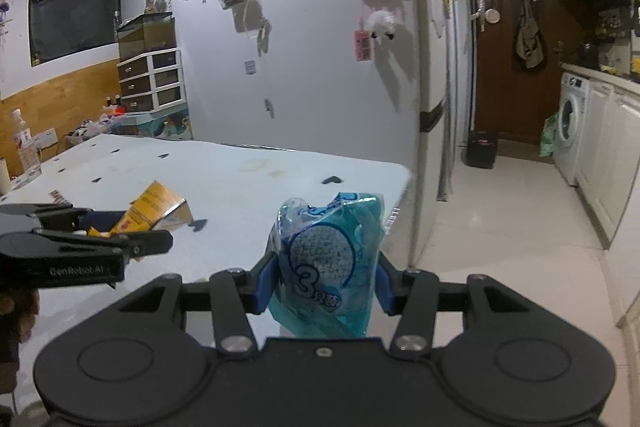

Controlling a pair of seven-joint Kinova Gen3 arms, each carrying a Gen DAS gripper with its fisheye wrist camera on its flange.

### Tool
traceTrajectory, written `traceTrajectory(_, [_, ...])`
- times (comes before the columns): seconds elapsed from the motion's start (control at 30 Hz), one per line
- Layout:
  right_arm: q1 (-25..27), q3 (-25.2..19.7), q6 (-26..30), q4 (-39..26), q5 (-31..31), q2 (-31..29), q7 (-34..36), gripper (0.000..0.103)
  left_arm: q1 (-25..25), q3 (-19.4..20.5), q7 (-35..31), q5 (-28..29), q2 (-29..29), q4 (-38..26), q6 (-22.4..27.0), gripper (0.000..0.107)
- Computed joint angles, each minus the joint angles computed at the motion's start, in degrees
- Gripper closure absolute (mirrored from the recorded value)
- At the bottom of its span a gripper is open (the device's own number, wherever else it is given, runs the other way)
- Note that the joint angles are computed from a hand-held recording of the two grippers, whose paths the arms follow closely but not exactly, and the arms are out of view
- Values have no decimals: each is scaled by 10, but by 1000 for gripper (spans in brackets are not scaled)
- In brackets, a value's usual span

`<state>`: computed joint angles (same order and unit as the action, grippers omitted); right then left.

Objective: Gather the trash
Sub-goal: 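Carry the yellow box and blue bag in both tools over the trash bin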

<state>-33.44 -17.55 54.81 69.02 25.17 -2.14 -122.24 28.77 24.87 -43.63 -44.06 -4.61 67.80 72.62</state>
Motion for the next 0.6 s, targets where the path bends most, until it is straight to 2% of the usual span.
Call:
traceTrajectory(0.13, [14,-7,2,34,19,-35,-14,52,23,23,29,-25,14,-10,7,50])
traceTrajectory(0.27, [48,-14,1,62,7,-71,-9,52,69,29,47,-54,37,-27,21,50])
traceTrajectory(0.6, [126,-3,-2,127,-56,-156,30,52,186,9,82,-104,93,-71,46,50])
